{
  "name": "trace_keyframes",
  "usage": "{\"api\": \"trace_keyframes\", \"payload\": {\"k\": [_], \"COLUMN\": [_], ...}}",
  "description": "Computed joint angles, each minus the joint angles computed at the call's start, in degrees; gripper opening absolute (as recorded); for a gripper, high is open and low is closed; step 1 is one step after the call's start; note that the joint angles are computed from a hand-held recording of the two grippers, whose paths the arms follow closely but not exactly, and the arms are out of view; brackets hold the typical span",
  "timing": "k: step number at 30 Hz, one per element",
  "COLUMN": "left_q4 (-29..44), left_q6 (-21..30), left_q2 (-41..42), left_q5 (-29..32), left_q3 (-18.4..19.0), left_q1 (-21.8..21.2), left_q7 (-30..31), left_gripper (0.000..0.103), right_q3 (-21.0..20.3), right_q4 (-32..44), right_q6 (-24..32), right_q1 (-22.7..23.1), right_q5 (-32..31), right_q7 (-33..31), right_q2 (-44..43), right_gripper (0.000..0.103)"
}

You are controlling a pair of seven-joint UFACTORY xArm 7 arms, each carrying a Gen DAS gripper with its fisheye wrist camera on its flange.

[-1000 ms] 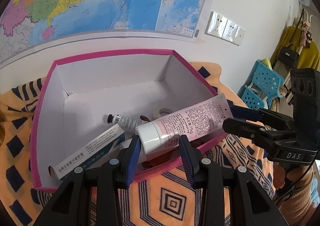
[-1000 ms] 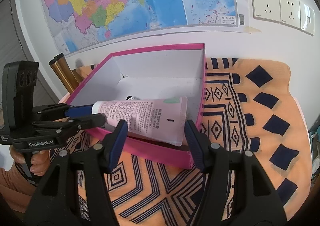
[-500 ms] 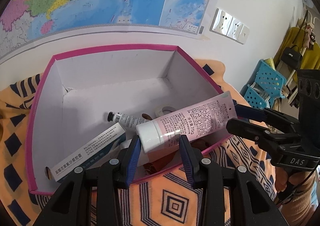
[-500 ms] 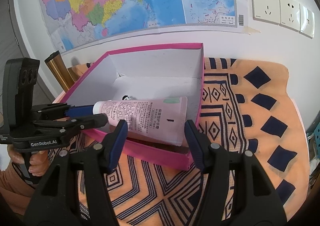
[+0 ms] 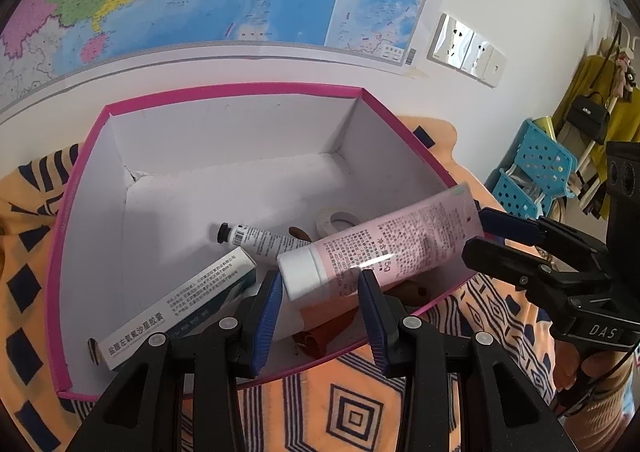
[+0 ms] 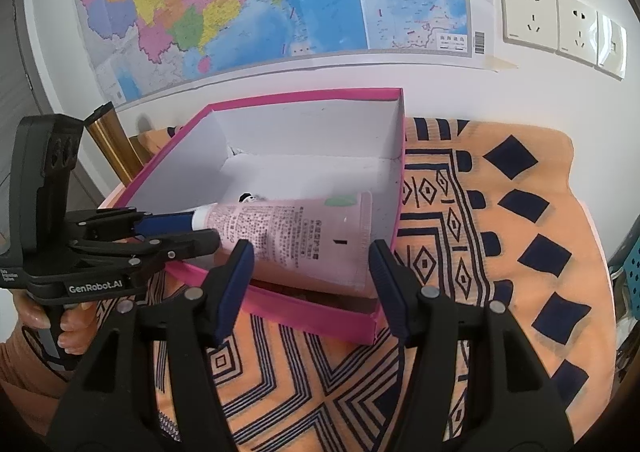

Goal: Organize rigid objects
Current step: 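Lower the tube into the magenta box and open both tools, then move both tools down to the blue-and-white medicine box on the blanket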

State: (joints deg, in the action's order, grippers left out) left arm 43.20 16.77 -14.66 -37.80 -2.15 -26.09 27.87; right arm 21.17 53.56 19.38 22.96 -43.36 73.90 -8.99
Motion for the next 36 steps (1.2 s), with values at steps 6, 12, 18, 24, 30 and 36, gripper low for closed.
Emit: {"api": "trace_keyframes", "payload": {"k": [6, 12, 18, 24, 30, 36], "left_q4": [-1.2, -5.3, -12.4, -19.7, -24.0, -27.3], "left_q6": [-1.1, -3.2, -4.1, -3.2, -0.1, 1.7], "left_q2": [-1.2, -6.7, -16.7, -25.8, -28.5, -30.7], "left_q5": [0.3, -1.9, -2.5, 2.9, 9.6, 13.5], "left_q3": [0.0, 2.7, 6.8, 9.0, 9.1, 10.5], "left_q1": [-0.2, -3.9, -8.1, -6.0, 0.5, 3.2], "left_q7": [0.0, 4.1, 7.3, 4.0, -2.6, -5.2], "left_gripper": [0.039, 0.042, 0.044, 0.048, 0.048, 0.048], "right_q3": [0.6, 0.8, 2.5, 3.7, 2.2, 1.2], "right_q4": [0.4, -1.0, -3.0, -4.8, -4.7, -1.2], "right_q6": [1.7, 1.1, -2.5, -9.1, -13.9, -15.2], "right_q1": [-0.1, 0.3, 0.1, 1.4, 8.2, 16.6], "right_q5": [-2.1, -1.2, -0.7, 5.2, 18.1, 41.4], "right_q7": [1.9, 1.3, 0.6, -5.3, -17.6, -40.3], "right_q2": [-0.4, -2.0, -4.1, -3.9, 2.1, 10.3], "right_gripper": [0.061, 0.061, 0.061, 0.061, 0.061, 0.061]}}
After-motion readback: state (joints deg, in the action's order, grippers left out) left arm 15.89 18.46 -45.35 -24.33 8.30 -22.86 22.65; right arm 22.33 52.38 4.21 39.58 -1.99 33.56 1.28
